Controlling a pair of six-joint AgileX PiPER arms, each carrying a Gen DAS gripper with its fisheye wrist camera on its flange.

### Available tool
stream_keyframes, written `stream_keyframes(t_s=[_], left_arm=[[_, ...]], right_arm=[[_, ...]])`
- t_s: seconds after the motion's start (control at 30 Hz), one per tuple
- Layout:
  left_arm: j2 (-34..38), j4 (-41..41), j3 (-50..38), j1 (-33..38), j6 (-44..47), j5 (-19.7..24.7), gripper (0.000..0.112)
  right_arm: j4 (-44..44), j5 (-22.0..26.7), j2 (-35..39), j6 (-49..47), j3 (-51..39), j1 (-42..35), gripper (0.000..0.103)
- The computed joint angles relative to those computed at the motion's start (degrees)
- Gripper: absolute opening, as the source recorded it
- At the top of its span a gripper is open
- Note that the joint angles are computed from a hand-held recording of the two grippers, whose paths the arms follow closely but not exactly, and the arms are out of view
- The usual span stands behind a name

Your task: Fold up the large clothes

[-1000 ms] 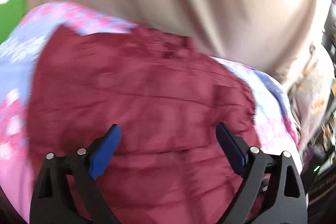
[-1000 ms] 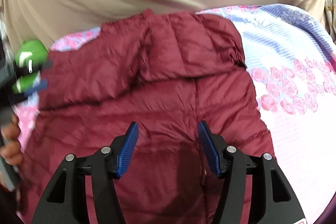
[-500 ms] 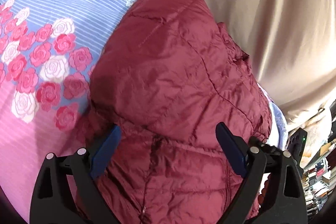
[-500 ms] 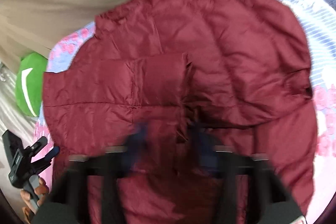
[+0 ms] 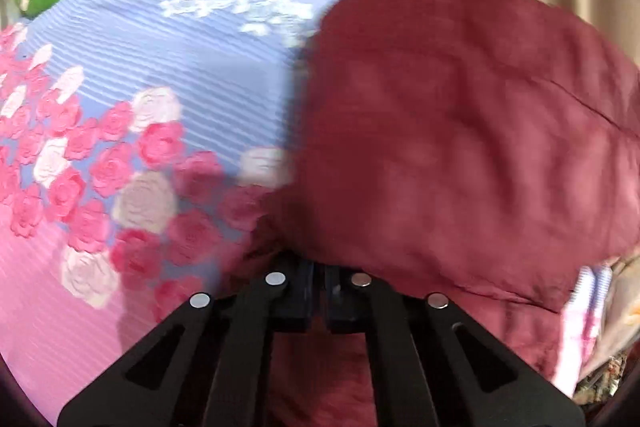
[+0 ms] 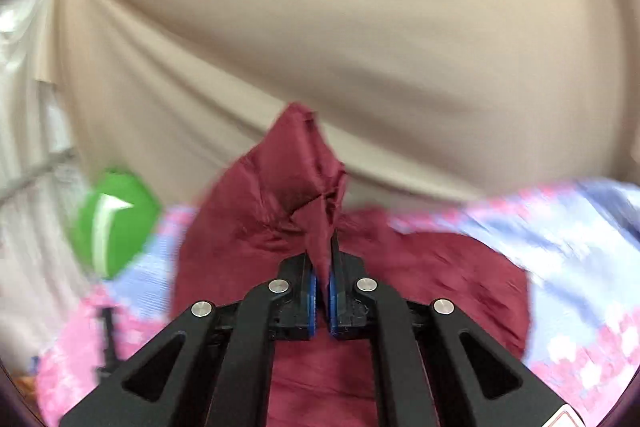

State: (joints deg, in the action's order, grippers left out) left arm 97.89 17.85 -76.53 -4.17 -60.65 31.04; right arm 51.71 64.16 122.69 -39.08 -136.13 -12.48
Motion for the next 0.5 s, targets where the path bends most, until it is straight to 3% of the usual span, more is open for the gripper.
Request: stream_keyframes(t_s=[0.1, 0.17, 0.27, 0.37, 0.43, 0.47, 0.5], left_arm=[[-0.84, -4.4, 4.64, 2.87, 3.6, -6.41, 0.0], [-1.1, -3.82, 4.8, 2.98, 3.22, -6.4, 0.0], [-2.13, -6.99, 5.47, 3.22, 6.17, -6.57, 0.0], [-6.0, -19.06, 9.23, 3.12, 16.3, -9.49, 0.004], [-6.94, -26.08, 9.32, 1.98, 23.39, -9.35, 0.026], [-7.02, -26.14, 8.99, 1.32, 23.5, -9.1, 0.047], [-6.89, -24.01, 8.14, 0.5, 21.32, -8.52, 0.055]], right_arm=[[-13.03, 2.01, 10.96, 8.01, -8.98, 0.45, 0.004], [-20.58, 3.01, 17.71, 11.69, -13.63, 1.09, 0.004], [-19.0, 2.87, 20.54, 11.37, -13.23, -0.25, 0.004], [-17.75, 3.07, 19.94, 11.56, -12.61, -0.57, 0.004], [-17.29, 4.22, 20.39, 11.86, -14.22, -0.94, 0.005], [-16.55, 5.39, 20.47, 11.48, -15.39, -1.79, 0.005], [-15.61, 5.46, 19.55, 11.28, -14.78, -1.98, 0.005]])
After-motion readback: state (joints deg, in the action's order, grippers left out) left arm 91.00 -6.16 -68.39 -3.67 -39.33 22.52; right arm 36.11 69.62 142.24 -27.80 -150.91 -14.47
